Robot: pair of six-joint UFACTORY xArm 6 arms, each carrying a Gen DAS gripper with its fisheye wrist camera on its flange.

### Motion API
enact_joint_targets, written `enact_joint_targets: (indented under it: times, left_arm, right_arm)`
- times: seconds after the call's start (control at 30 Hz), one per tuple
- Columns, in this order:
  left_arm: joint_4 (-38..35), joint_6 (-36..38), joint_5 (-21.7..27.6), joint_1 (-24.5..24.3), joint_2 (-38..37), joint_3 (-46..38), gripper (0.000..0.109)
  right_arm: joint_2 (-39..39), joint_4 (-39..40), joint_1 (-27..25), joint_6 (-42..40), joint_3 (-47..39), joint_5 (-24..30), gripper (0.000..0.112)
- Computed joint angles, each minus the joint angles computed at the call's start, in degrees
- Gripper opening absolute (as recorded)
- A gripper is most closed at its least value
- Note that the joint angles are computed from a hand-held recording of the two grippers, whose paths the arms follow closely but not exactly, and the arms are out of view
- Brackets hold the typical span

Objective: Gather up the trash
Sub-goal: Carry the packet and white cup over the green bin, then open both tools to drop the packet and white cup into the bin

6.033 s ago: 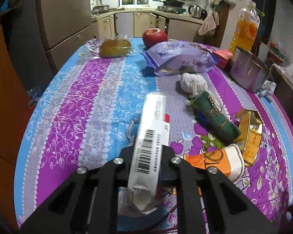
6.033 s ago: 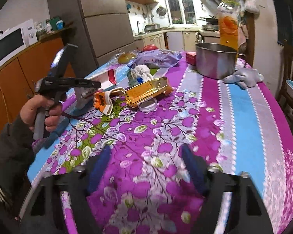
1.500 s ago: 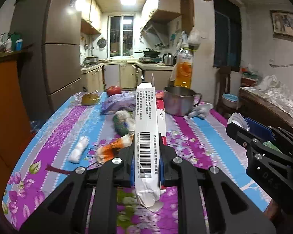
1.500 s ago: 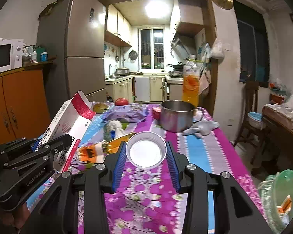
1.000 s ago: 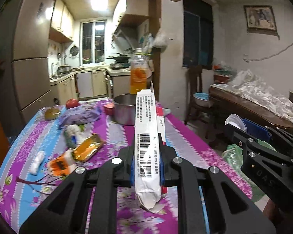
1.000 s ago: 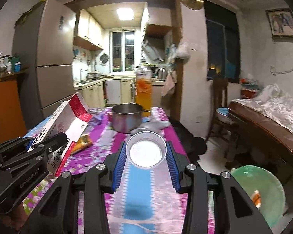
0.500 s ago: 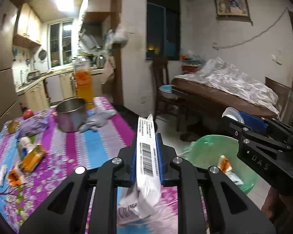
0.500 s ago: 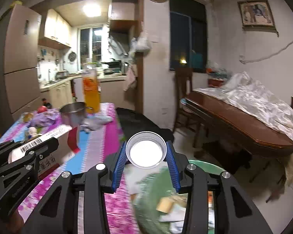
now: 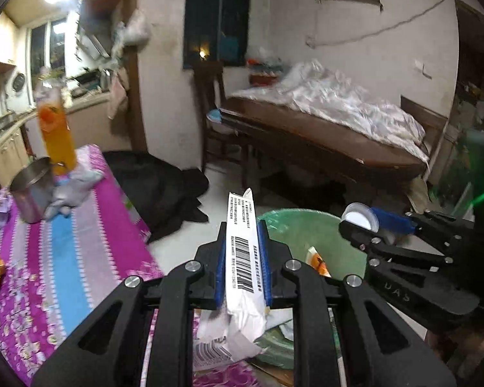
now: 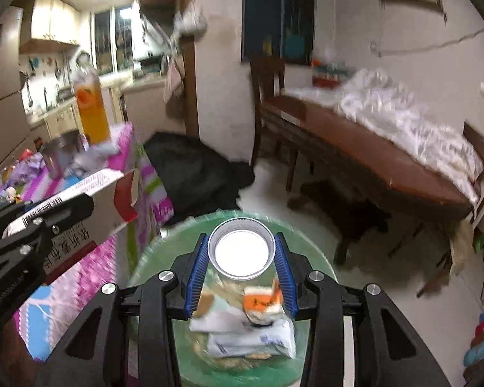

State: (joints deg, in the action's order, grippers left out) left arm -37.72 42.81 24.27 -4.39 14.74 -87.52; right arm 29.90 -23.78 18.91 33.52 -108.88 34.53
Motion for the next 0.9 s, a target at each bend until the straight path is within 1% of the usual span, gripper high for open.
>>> enact_joint_targets:
  times: [0.03, 0.1, 0.17, 0.27, 0.3, 0.37, 0.4, 0.53, 0.57, 0.9]
  left_arm:
    - [1.88, -1.62, 2.49, -0.02, 1.65, -2.06, 0.015]
    - [4.83, -4.05, 5.46, 0.03, 4.11, -5.01, 0.016]
    - [8.29, -6.97, 10.51, 0.16, 7.73, -9.60, 0.016]
    - [11.47, -9.56, 15.31, 0.35, 11.66, -14.53, 0.015]
    - [12.15, -10.04, 16.09, 0.33, 12.43, -15.38, 0.015]
    - [13.55, -10.59, 16.74, 0.18, 13.43, -16.18, 0.015]
    - [13.77, -10.74, 17.10, 0.17, 13.71, -16.45, 0.015]
    - [14.12, -10.87, 18.01, 0.27, 14.41, -17.07, 0.015]
    - [14.11, -10.76, 17.96, 0.28, 14.36, -16.91, 0.015]
    - [13.26, -10.11, 18.48, -0.35, 15.24, -18.55, 0.015]
  right_arm:
    - [1.35, 3.09, -0.49, -2.37, -1.64, 1.71, 0.041]
    - [3.50, 6.42, -1.10, -5.06, -3.99, 4.15, 0.041]
    - [5.97, 9.66, -1.78, -8.13, -7.24, 7.30, 0.041]
    - [9.86, 12.04, -2.66, -10.48, -12.77, 11.27, 0.041]
    - [10.64, 12.27, -2.69, -10.60, -14.12, 12.25, 0.041]
    - [12.30, 13.00, -2.94, -11.19, -16.73, 14.32, 0.041]
    - [12.08, 13.26, -2.74, -11.16, -16.46, 14.82, 0.041]
    - [11.76, 14.47, -2.91, -11.16, -14.46, 14.54, 0.041]
    - [10.87, 14.32, -2.82, -10.81, -12.65, 13.80, 0.041]
    - [9.48, 13.79, -2.39, -10.16, -9.79, 11.81, 0.041]
